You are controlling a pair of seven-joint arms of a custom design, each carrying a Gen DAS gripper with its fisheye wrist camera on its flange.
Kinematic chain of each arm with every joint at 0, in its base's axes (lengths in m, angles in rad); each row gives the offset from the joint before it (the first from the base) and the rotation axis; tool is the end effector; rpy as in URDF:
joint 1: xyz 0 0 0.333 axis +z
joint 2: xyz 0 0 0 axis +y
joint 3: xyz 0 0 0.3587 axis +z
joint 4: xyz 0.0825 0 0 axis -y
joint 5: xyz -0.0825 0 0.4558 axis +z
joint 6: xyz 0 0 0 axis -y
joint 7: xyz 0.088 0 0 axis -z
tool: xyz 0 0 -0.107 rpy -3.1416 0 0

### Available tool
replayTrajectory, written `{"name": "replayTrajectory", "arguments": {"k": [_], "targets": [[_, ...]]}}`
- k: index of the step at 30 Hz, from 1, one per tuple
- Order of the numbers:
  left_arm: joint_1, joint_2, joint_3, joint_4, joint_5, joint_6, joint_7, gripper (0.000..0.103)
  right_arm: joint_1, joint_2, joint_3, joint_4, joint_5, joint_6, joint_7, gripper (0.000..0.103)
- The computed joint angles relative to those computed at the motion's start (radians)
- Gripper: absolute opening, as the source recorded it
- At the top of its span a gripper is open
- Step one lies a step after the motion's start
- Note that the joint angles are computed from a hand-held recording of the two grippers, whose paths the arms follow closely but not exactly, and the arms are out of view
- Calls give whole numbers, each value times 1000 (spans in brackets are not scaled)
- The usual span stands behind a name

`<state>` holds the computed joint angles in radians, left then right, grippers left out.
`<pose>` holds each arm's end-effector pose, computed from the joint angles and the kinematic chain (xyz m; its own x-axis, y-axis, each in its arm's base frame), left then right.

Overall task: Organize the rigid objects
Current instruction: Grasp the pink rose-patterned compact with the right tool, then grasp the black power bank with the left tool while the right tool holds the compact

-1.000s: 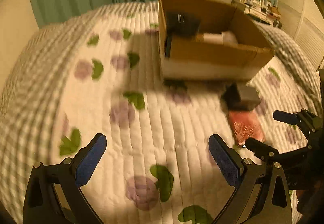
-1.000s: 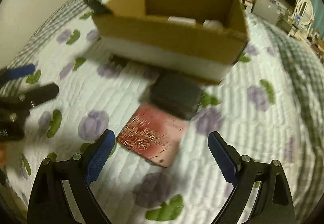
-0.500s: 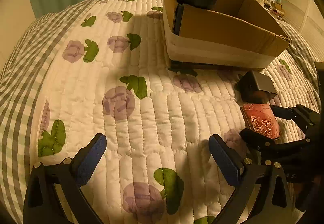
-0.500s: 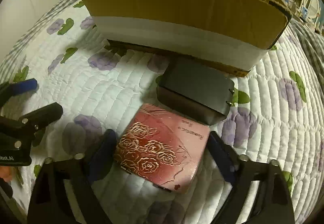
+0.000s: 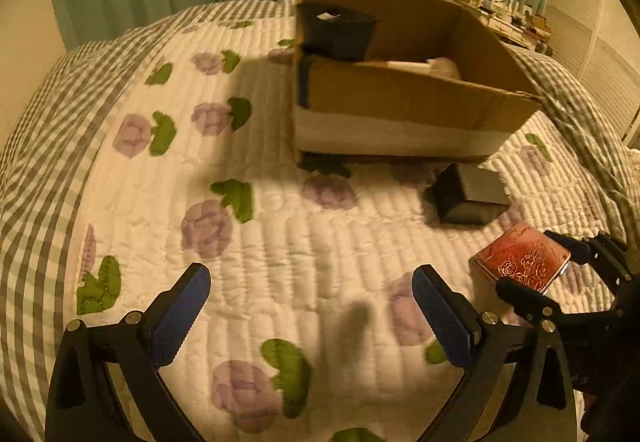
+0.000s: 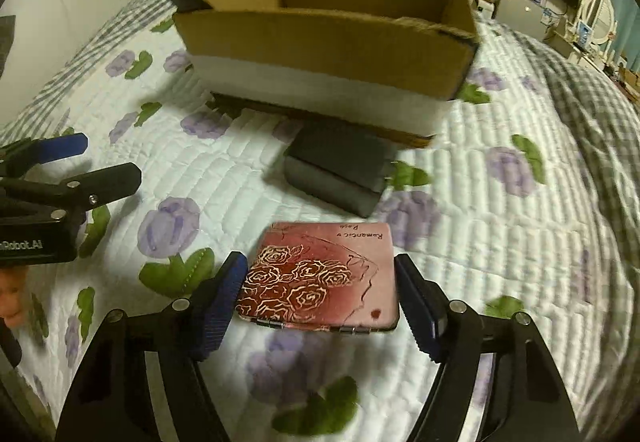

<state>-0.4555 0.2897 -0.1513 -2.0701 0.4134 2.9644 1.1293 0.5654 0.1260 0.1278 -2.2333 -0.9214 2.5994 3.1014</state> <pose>0.5545 -0.4120 0.3491 -0.5070 -0.8619 0.0052 -0.7021 0.4095 -0.5826 0.4608 0.4031 0.3256 -0.0942 -0.9955 0.0114 -0.8306 0.0723 -0.5522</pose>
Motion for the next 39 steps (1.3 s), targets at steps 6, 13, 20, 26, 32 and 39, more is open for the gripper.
{"name": "replayTrajectory", "arguments": {"k": [6,13,20,26,32,39], "targets": [[-23,29,-19,46,-1,-5,15,103,-12,-68,7,-47,-45,-57,41,72],[-75,106,-28,143,-4,-20,55,103,-86,-165,23,-129,-110,-64,141,72],[-102,204,-40,262,-51,-70,114,103,-150,-200,35,-148,-176,-82,163,72],[-98,280,-69,350,-118,-94,167,103,-182,-204,32,-167,-196,-69,182,72],[-118,320,-60,403,-134,-134,196,84,-201,-216,31,-190,-194,-54,203,72],[-132,312,-51,393,-137,-138,226,74,-208,-216,35,-193,-202,-42,206,72]]}}
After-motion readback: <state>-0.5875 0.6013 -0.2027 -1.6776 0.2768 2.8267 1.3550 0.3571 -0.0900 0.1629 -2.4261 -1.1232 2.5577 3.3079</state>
